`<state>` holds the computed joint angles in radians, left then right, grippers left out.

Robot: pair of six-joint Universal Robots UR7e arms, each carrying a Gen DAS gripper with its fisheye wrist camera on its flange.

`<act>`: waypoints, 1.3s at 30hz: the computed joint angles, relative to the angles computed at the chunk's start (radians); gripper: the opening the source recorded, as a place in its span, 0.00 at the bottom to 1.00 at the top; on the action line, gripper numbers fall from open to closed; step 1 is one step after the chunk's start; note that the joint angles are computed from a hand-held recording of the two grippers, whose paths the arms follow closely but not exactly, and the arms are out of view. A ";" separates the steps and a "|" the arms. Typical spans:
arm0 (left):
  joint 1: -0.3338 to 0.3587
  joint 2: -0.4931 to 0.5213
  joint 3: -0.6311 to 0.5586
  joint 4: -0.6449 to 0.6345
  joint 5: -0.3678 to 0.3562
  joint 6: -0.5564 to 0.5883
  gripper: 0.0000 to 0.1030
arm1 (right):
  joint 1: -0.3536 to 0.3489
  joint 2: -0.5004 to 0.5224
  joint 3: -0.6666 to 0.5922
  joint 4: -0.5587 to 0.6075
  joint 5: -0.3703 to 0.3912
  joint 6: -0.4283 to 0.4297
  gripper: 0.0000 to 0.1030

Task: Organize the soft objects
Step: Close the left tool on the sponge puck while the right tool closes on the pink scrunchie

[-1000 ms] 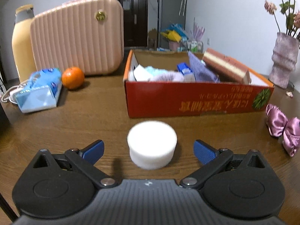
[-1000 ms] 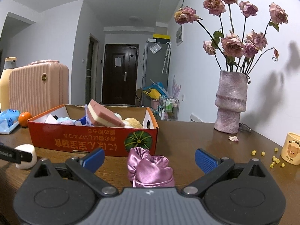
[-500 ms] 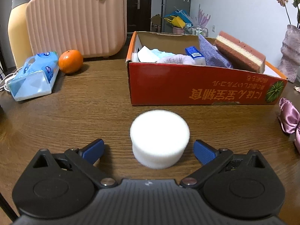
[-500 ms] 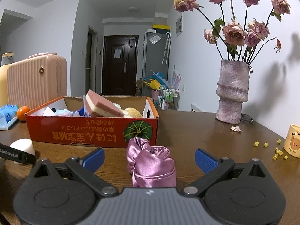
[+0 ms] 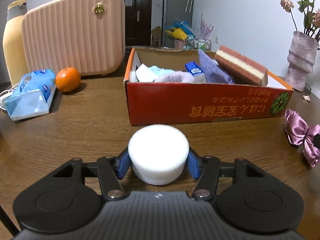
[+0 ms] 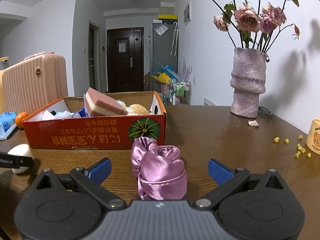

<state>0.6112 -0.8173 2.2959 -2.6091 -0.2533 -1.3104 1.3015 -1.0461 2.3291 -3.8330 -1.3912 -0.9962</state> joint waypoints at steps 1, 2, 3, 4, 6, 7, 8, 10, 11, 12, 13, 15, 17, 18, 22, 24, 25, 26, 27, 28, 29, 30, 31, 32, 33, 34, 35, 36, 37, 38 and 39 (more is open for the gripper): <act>-0.005 0.000 0.000 0.016 0.010 -0.013 0.56 | 0.002 0.000 -0.003 0.006 -0.006 0.004 1.00; -0.010 0.000 -0.001 0.035 0.018 -0.028 0.56 | 0.005 0.000 -0.007 0.015 -0.013 0.008 1.00; -0.016 0.001 0.000 0.043 0.026 -0.035 0.56 | 0.006 -0.001 -0.010 0.023 -0.019 0.011 1.00; -0.022 0.003 0.000 0.055 0.035 -0.044 0.56 | 0.010 -0.001 -0.015 0.032 -0.030 0.016 1.00; -0.036 0.004 -0.002 0.104 0.060 -0.080 0.56 | 0.016 0.000 -0.024 0.051 -0.049 0.027 1.00; -0.042 0.005 -0.004 0.132 0.073 -0.101 0.56 | 0.019 0.000 -0.029 0.063 -0.060 0.033 1.00; -0.049 0.007 -0.006 0.157 0.086 -0.119 0.56 | 0.022 0.000 -0.034 0.074 -0.070 0.039 1.00; -0.059 0.010 -0.011 0.191 0.103 -0.144 0.56 | 0.028 0.002 -0.044 0.095 -0.089 0.052 1.00; -0.063 0.010 -0.014 0.214 0.108 -0.160 0.56 | 0.032 0.003 -0.050 0.106 -0.100 0.059 1.00; -0.067 0.012 -0.015 0.224 0.113 -0.166 0.56 | 0.036 0.005 -0.056 0.117 -0.110 0.066 1.00; -0.070 0.014 -0.016 0.227 0.118 -0.168 0.56 | 0.040 0.007 -0.062 0.128 -0.122 0.073 1.00; -0.076 0.018 -0.015 0.226 0.124 -0.169 0.56 | 0.046 0.011 -0.073 0.147 -0.141 0.086 1.00; -0.080 0.023 -0.015 0.217 0.129 -0.164 0.56 | 0.053 0.015 -0.084 0.168 -0.158 0.099 1.00; -0.081 0.027 -0.013 0.199 0.130 -0.151 0.56 | 0.057 0.017 -0.090 0.179 -0.168 0.106 1.00; -0.084 0.034 -0.011 0.170 0.130 -0.128 0.56 | 0.068 0.025 -0.111 0.214 -0.198 0.128 1.00; -0.084 0.034 -0.011 0.171 0.132 -0.130 0.56 | 0.072 0.029 -0.120 0.228 -0.208 0.141 1.00; -0.084 0.034 -0.010 0.171 0.132 -0.131 0.56 | 0.074 0.031 -0.124 0.237 -0.214 0.147 1.00; -0.084 0.034 -0.009 0.162 0.132 -0.126 0.56 | 0.076 0.032 -0.128 0.245 -0.220 0.152 1.00; -0.085 0.034 -0.009 0.163 0.132 -0.126 0.56 | 0.078 0.033 -0.132 0.253 -0.226 0.158 1.00; -0.085 0.034 -0.009 0.163 0.132 -0.126 0.56 | 0.080 0.035 -0.136 0.262 -0.232 0.164 1.00; -0.084 0.033 -0.009 0.166 0.132 -0.127 0.56 | 0.082 0.037 -0.140 0.264 -0.236 0.168 0.99; -0.085 0.033 -0.008 0.163 0.131 -0.126 0.56 | 0.084 0.040 -0.141 0.259 -0.239 0.170 0.99; -0.085 0.035 -0.008 0.155 0.131 -0.122 0.56 | 0.086 0.043 -0.143 0.258 -0.242 0.170 0.99; -0.084 0.034 -0.009 0.160 0.131 -0.125 0.56 | 0.088 0.045 -0.146 0.260 -0.244 0.169 0.99; -0.084 0.033 -0.010 0.170 0.131 -0.131 0.56 | 0.089 0.048 -0.148 0.261 -0.246 0.167 0.99; -0.084 0.033 -0.010 0.169 0.130 -0.131 0.56 | 0.092 0.051 -0.151 0.259 -0.250 0.166 0.98; -0.084 0.033 -0.010 0.169 0.130 -0.131 0.56 | 0.094 0.053 -0.152 0.259 -0.252 0.163 0.96; -0.084 0.033 -0.011 0.170 0.130 -0.130 0.56 | 0.096 0.056 -0.154 0.258 -0.252 0.160 0.95; -0.084 0.033 -0.011 0.170 0.130 -0.130 0.56 | 0.098 0.057 -0.154 0.258 -0.251 0.156 0.91; -0.084 0.033 -0.011 0.170 0.130 -0.130 0.56 | 0.098 0.058 -0.154 0.256 -0.249 0.151 0.86; -0.084 0.033 -0.011 0.170 0.130 -0.130 0.56 | 0.099 0.058 -0.153 0.256 -0.246 0.145 0.82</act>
